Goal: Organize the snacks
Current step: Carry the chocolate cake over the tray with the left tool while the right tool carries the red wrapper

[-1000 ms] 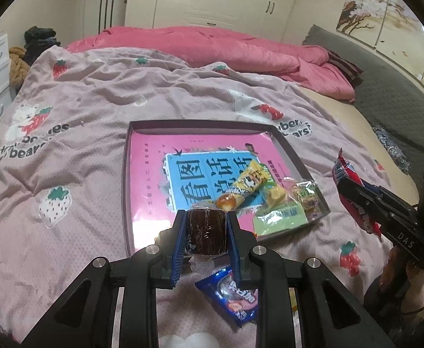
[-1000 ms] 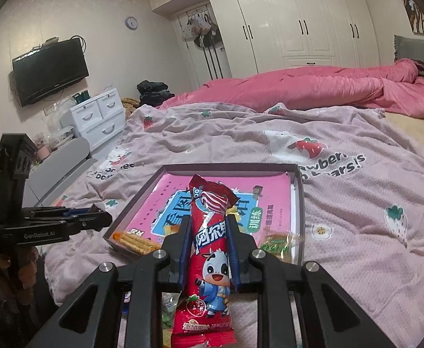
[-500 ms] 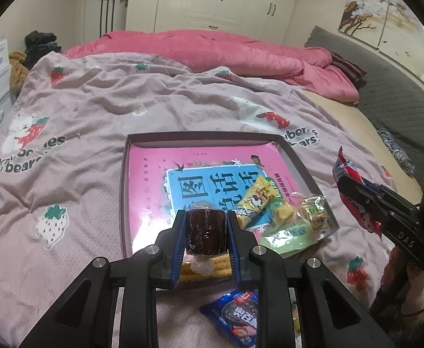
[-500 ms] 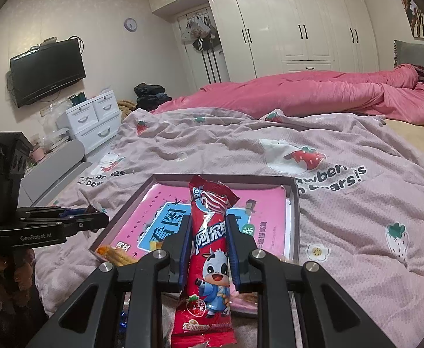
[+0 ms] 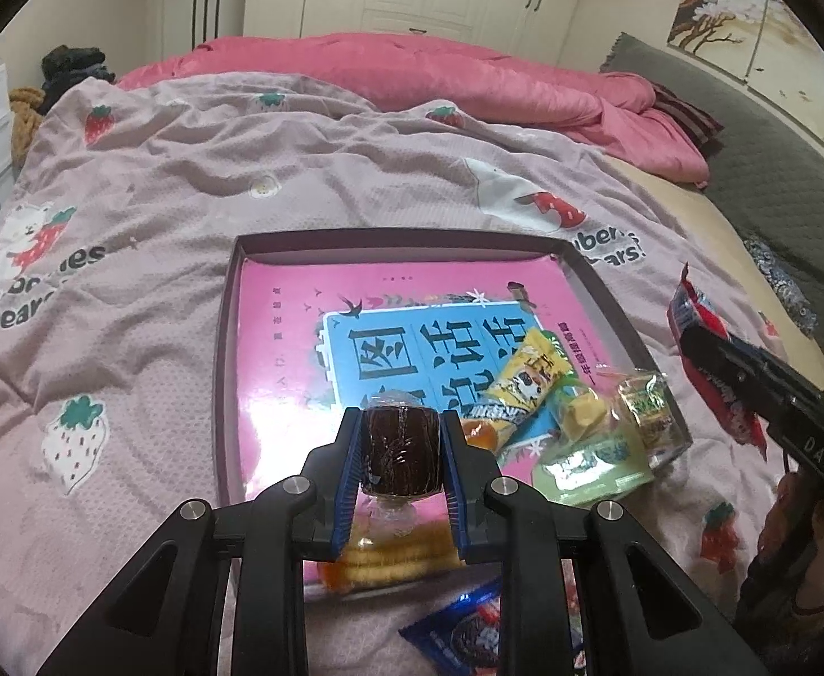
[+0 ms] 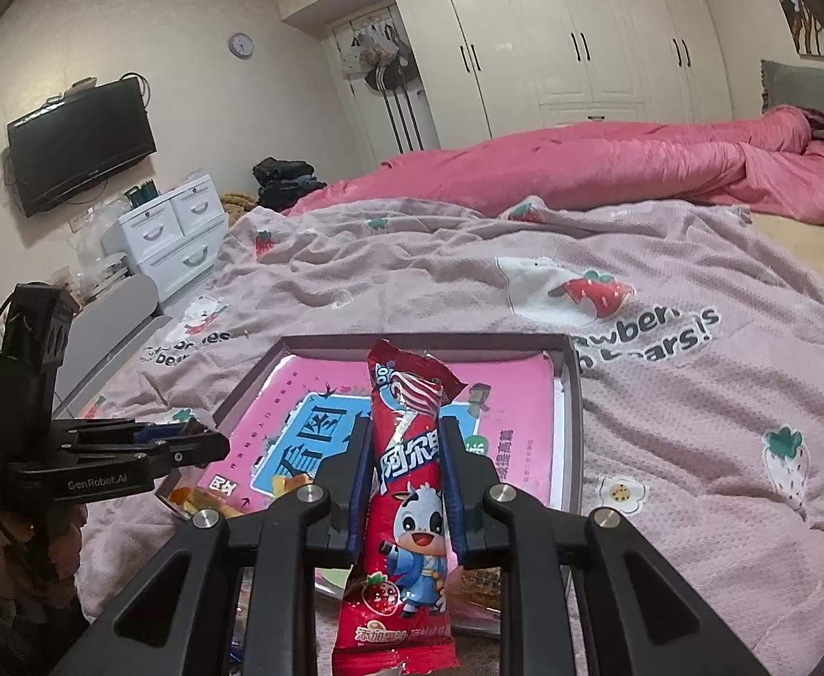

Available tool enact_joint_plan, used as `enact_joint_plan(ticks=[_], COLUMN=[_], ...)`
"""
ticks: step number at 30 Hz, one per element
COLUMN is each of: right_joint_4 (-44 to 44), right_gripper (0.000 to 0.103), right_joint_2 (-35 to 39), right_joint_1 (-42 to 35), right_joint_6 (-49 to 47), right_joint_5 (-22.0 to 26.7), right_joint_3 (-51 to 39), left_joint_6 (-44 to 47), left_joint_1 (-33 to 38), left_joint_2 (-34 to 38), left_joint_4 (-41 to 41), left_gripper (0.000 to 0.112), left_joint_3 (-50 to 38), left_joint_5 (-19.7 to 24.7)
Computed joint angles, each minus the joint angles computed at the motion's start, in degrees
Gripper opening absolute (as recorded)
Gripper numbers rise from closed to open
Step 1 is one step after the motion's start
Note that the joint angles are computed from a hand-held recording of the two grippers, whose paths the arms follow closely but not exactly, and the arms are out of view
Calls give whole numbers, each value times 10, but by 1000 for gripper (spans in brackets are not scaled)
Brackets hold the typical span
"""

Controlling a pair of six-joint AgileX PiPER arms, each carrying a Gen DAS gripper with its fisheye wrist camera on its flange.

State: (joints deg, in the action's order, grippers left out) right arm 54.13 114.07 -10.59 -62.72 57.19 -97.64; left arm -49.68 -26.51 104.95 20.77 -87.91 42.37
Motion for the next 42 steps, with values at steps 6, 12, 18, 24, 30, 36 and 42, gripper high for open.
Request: enact_joint_plan(ticks=[6,12,18,24,30,36,42], right_joint_4=[-11,-15,-21,-23,-33,-22,-40], right_gripper=[23,23,23,23,23,23,23], right_joint_2=[17,20,24,33,40,27,21], right_joint_1=[3,9,13,17,27,40,59], right_joint_6=[13,13,17,21,19,-29,-51], right_joint_5=[-7,-14,-19,-20,-26,-22,-32], right_joint_3=[-11,-10,-10,-16,-12,13,34], left_joint_6=[23,41,45,51,51,50,51], left_joint_1=[8,12,19,23,25,25,23], left_joint_2=[24,40,45,52,56,58,60], left_joint_4=[-22,-38,-45,-52,-59,-60,-59], left_gripper=[27,27,27,27,27,27,27], left_joint_3=[-18,-28,-25,-25,-25,-22,-22], left_joint_5=[0,3,-1,-2,0,-3,-3])
